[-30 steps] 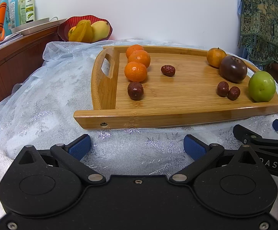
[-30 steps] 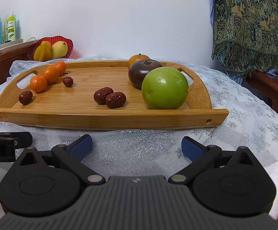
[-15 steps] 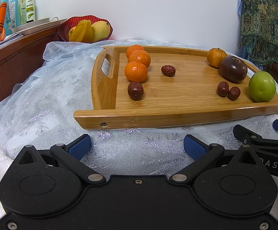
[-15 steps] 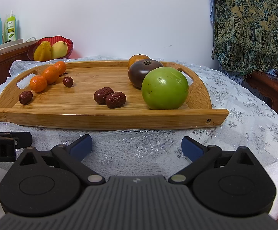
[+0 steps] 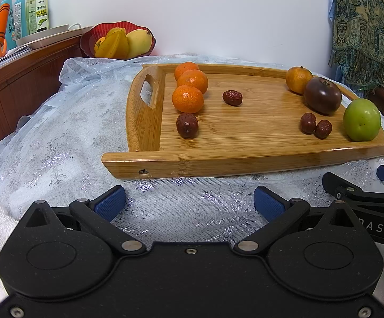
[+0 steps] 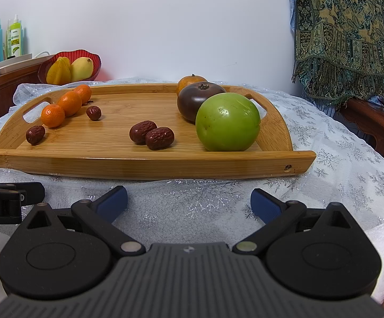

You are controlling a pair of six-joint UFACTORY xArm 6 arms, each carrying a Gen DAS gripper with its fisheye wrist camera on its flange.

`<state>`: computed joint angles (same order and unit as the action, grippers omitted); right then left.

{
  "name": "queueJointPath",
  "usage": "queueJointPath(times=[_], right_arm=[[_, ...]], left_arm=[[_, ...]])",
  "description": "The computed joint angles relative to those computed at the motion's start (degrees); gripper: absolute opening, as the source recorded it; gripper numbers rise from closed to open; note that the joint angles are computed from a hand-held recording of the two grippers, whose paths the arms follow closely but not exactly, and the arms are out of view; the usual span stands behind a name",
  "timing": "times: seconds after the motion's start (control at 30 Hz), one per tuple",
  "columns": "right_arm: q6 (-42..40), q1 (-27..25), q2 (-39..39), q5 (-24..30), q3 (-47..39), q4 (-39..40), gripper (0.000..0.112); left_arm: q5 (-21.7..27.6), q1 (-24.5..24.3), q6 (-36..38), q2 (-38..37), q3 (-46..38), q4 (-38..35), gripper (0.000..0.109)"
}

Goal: Organize fruits

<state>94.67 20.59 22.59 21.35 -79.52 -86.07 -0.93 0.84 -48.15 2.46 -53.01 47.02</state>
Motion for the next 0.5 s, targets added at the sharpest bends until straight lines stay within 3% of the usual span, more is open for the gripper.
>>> queueJointPath(times=[0.5], right_arm=[[0.1, 0.0, 0.0, 0.0, 0.0, 0.0, 0.103]], left_arm=[[0.0, 0.1, -0.8, 0.0, 0.0, 0.8, 0.103]])
